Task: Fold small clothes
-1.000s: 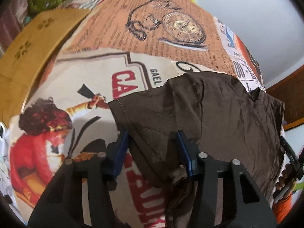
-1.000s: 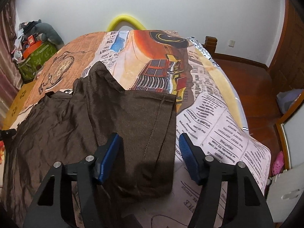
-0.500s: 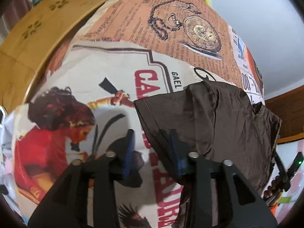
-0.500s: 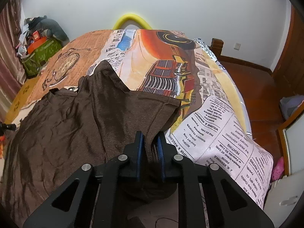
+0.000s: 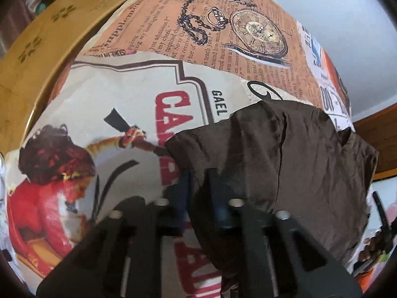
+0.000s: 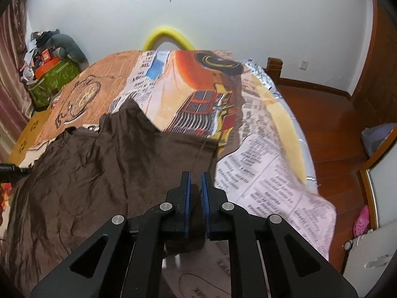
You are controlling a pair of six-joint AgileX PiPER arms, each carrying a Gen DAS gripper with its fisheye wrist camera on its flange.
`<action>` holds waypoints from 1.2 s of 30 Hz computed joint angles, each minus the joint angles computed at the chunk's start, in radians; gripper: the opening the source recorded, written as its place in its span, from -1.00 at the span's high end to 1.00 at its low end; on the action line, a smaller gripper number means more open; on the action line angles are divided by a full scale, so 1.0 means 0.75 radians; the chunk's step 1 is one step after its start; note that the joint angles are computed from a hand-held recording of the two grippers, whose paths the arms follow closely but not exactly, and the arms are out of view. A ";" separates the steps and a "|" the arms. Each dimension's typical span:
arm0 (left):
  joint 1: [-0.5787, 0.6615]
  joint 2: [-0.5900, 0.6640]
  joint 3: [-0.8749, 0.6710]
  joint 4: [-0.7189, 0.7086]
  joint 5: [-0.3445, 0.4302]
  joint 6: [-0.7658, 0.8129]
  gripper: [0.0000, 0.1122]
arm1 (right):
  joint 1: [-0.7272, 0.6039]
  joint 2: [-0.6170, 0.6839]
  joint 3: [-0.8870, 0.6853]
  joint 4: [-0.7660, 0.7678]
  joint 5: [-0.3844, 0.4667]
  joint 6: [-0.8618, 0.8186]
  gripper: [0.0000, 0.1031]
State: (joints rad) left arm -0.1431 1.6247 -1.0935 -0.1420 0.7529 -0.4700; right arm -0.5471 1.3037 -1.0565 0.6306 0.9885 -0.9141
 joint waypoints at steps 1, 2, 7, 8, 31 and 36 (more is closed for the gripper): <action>-0.015 -0.010 -0.001 0.047 0.002 -0.038 0.88 | -0.012 0.003 -0.009 0.007 0.008 -0.006 0.84; -0.045 -0.032 -0.004 0.148 0.004 -0.114 0.88 | -0.020 0.008 -0.017 0.011 0.015 -0.009 0.84; -0.169 -0.168 -0.033 0.525 0.055 -0.326 0.92 | -0.055 0.017 -0.038 0.028 0.036 -0.029 0.85; -0.185 -0.186 -0.050 0.551 0.075 -0.321 0.92 | -0.063 0.018 -0.041 0.032 0.042 -0.034 0.85; -0.166 -0.279 0.070 0.372 0.100 -0.210 0.29 | -0.154 -0.009 0.059 0.048 0.307 -0.081 0.17; -0.139 -0.297 0.148 0.320 0.054 -0.192 0.19 | -0.029 -0.040 0.119 -0.006 0.169 -0.007 0.15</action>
State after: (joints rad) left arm -0.2472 1.4016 -0.9822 0.0981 0.7931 -0.6143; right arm -0.5685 1.2735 -0.9671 0.6257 1.1150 -0.9197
